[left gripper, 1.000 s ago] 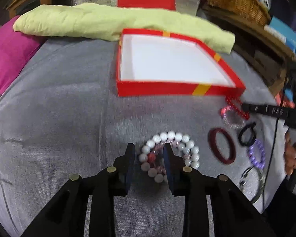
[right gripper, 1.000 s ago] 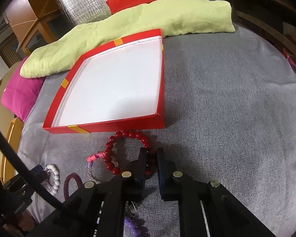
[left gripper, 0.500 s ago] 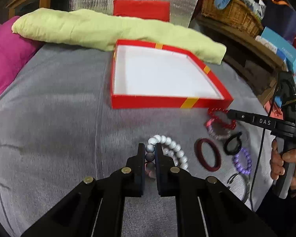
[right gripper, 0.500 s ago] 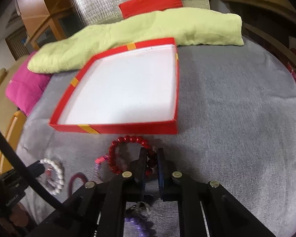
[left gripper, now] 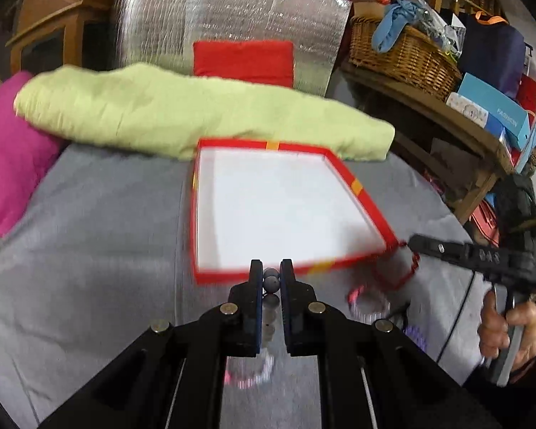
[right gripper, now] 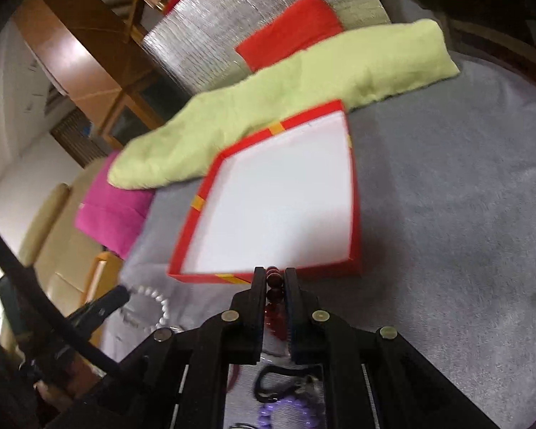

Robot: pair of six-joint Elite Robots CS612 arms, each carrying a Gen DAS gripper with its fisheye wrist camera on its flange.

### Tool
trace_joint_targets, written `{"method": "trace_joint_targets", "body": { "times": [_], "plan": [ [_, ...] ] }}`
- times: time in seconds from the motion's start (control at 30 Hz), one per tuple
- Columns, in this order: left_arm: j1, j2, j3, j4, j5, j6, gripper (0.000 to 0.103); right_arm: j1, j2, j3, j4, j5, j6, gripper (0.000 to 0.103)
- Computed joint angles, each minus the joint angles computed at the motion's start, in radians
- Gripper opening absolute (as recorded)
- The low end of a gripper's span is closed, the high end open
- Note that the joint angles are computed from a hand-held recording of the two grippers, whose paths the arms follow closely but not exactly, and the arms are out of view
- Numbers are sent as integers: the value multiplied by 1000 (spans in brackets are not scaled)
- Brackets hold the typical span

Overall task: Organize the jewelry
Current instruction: 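Carry both bracelets into the red box and open both tools to release them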

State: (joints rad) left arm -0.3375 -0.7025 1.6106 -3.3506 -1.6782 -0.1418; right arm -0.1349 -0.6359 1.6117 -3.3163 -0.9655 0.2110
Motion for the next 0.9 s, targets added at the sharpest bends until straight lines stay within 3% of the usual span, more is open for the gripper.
{"method": "trace_joint_targets", "body": {
  "times": [0.2, 0.33, 0.6, 0.77, 0.87, 0.9],
  "plan": [
    [2, 36, -91, 3, -18, -25, 9, -3, 17, -24, -120, 53, 64, 11],
    [2, 61, -129, 34, -14, -33, 9, 9, 30, -59, -123, 46, 66, 11],
    [9, 107, -181, 112, -7, -39, 9, 33, 73, -157, -18, 10, 57, 11],
    [13, 130, -205, 135, 23, -46, 9, 44, 85, -184, 62, -59, 41, 11],
    [20, 137, -214, 153, 19, -75, 10, 43, 82, -178, 48, -92, 67, 14],
    [22, 138, -214, 147, 19, -82, 11, 40, 79, -173, 42, -94, 71, 24]
  ]
}}
